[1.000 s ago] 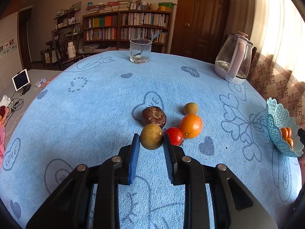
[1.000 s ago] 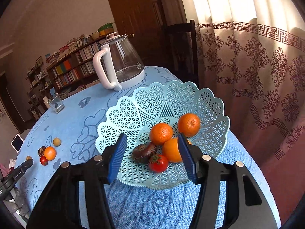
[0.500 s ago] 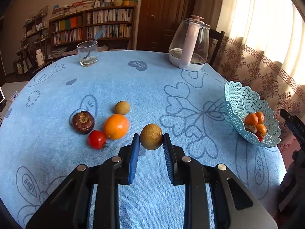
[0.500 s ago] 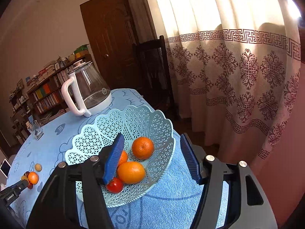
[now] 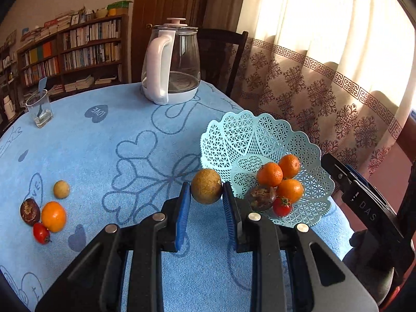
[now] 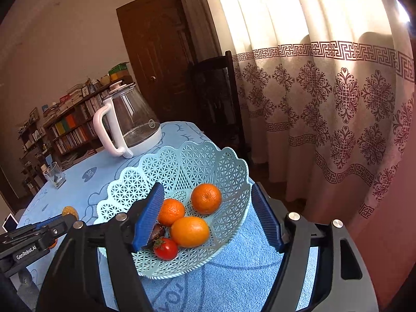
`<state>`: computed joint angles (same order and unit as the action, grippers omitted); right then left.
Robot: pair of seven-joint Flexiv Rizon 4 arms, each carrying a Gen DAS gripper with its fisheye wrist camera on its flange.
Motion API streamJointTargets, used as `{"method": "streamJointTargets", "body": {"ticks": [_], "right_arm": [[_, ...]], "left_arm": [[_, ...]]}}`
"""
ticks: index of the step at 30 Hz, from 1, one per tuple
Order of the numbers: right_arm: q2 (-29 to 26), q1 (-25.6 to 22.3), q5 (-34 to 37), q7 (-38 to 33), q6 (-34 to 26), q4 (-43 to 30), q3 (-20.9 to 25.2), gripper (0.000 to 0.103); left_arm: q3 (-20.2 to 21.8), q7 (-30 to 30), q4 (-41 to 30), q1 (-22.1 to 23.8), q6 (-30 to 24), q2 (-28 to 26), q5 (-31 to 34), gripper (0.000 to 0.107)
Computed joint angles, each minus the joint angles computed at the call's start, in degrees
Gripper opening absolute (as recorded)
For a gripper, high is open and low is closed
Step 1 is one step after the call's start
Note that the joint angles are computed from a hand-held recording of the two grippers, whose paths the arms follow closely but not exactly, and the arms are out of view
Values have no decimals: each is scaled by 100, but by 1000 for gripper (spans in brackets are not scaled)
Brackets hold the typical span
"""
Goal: Organize fruits
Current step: 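Lower the olive-brown fruit into the basket and open the left tool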
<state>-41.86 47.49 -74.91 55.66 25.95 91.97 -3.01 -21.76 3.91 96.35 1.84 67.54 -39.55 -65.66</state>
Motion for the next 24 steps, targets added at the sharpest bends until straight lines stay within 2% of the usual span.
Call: {"method": "streamJointTargets", "body": {"ticks": [4,9,10,11,12,14,17,20,24], "right_arm": [[11,-9,-11,95,31,29,5,71],[9,-11,-3,131,29,34,11,71],[9,-11,-3,131,29,34,11,71],[10,-11,-1,139,26,36,10,71],[15,-16,-4,150,34,46,10,71],[18,-10,7,181,14,54,12,72],[24,24,20,232,-85,60,9,82],[17,12,36,212,-95,49,24,82],[14,18,52,223,-116,45,28,82]], "left_arm": [[37,-182,-66,-113,-140,-44,273,26],[-80,-60,-54,-136,-80,-55,289,28],[-66,-102,-71,-155,-47,-69,304,42],[-92,-109,-79,-142,3,-83,257,65],[-183,-8,-68,-93,108,-94,102,70],[-207,66,-93,-84,250,-126,-19,70],[-189,46,-150,-108,518,-206,-57,72],[-277,143,-148,-73,887,-284,-146,83],[-351,39,-143,31,1105,-364,-13,87]]}}
